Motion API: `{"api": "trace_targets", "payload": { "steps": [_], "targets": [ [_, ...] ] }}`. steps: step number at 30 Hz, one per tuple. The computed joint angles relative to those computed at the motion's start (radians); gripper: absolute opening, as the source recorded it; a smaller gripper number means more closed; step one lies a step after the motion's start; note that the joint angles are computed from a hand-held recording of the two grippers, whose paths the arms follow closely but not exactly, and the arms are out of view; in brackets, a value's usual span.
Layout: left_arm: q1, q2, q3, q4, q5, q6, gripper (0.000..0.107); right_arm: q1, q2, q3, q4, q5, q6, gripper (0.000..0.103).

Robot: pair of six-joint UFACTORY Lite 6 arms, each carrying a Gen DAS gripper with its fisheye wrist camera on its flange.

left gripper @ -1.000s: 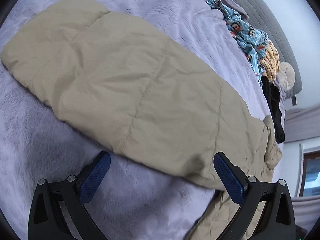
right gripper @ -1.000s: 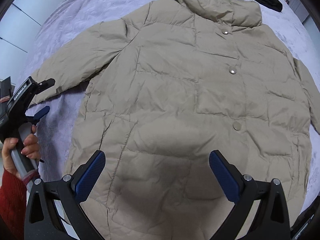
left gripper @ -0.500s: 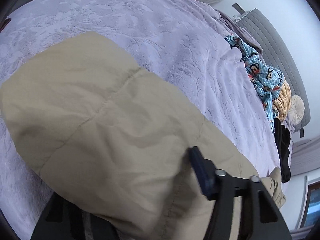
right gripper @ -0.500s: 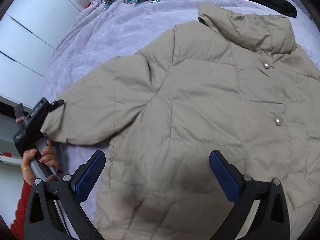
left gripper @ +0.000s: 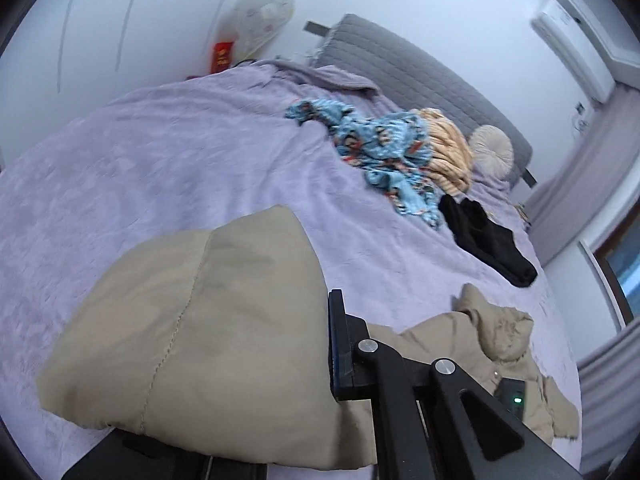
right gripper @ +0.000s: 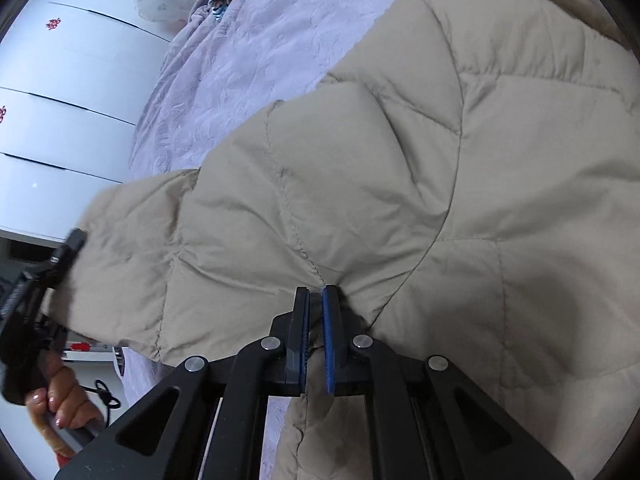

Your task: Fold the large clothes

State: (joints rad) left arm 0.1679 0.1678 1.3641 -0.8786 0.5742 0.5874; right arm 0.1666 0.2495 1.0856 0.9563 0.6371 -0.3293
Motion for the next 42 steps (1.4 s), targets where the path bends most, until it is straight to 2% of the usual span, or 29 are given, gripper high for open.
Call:
{"api": "trace_targets", "payload": {
  "steps": [2, 7, 9, 12, 16, 18, 22, 25, 27, 29, 30, 31, 32, 35, 38, 40, 41, 42],
  "targets": [
    [-0.086, -0.005, 0.045, 0.008, 0.001, -0.013, 0.008, -0.001, 0.035, 0.021, 0.006, 0.008, -0.011, 0.007],
    [-0.344, 0.089, 0.234, 0.081, -0.01, -0.146, 0.008, -0.057, 0.076, 0.061, 0.069, 0.114, -0.108, 0.007],
    [-0.462, 0.158, 0.339, 0.185, -0.017, -0.242, 0.008, -0.122, -0.006, -0.021, 0.095, 0.142, -0.155, 0.007],
    [-0.632, 0.276, 0.477, 0.351, -0.021, -0.382, 0.008, -0.257, -0.186, -0.143, 0.031, 0.177, -0.138, 0.007],
    [-0.847, 0.494, 0.663, 0.678, -0.004, -0.641, 0.008, -0.556, -0.425, -0.245, -0.169, 0.252, -0.127, 0.007],
    [-0.93, 0.652, 0.805, 0.861, 0.068, -0.766, 0.008, -0.696, -0.486, -0.242, -0.295, 0.262, -0.14, 0.007],
    [-1.01, 0.819, 0.877, 1.04, 0.146, -0.871, 0.008, -0.969, -0.431, -0.175, -0.382, 0.334, -0.257, 0.007],
    [-1.063, 0.819, 0.827, 1.18, 0.151, -0.961, 0.009, -1.15, -0.325, -0.102, -0.401, 0.385, -0.388, 0.007],
    [-1.084, 0.795, 0.808, 1.217, 0.169, -0.972, 0.011, -1.197, -0.277, -0.078, -0.399, 0.397, -0.434, 0.007],
    [-1.08, 0.741, 0.765, 1.163, 0.158, -0.93, 0.055, -1.217, -0.212, -0.042, -0.394, 0.396, -0.466, 0.007],
    [-1.08, 0.677, 0.686, 1.159, 0.113, -0.947, 0.094, -1.22, -0.187, -0.026, -0.393, 0.393, -0.475, 0.007],
    [-1.083, 0.617, 0.615, 1.197, 0.068, -0.992, 0.101, -1.221, -0.156, -0.004, -0.389, 0.39, -0.485, 0.007],
    [-1.087, 0.551, 0.543, 1.237, 0.035, -1.029, 0.101, -1.221, -0.152, -0.009, -0.379, 0.383, -0.498, 0.008],
    [-1.067, 0.405, 0.412, 1.225, 0.037, -1.025, 0.101, -1.179, -0.158, 0.01, -0.376, 0.396, -0.478, 0.008],
    [-0.97, 0.199, 0.207, 1.131, -0.003, -1.0, 0.101, -1.116, -0.218, 0.009, -0.385, 0.412, -0.481, 0.009],
    [-0.838, 0.125, 0.135, 0.996, -0.01, -0.919, 0.101, -1.034, -0.277, -0.002, -0.395, 0.397, -0.483, 0.041],
    [-0.759, 0.108, 0.109, 0.895, -0.012, -0.844, 0.101, -0.983, -0.308, -0.012, -0.398, 0.378, -0.482, 0.083],
    [-0.675, 0.102, 0.09, 0.797, -0.01, -0.77, 0.1, -0.938, -0.345, -0.03, -0.386, 0.357, -0.497, 0.097]
  ]
}}
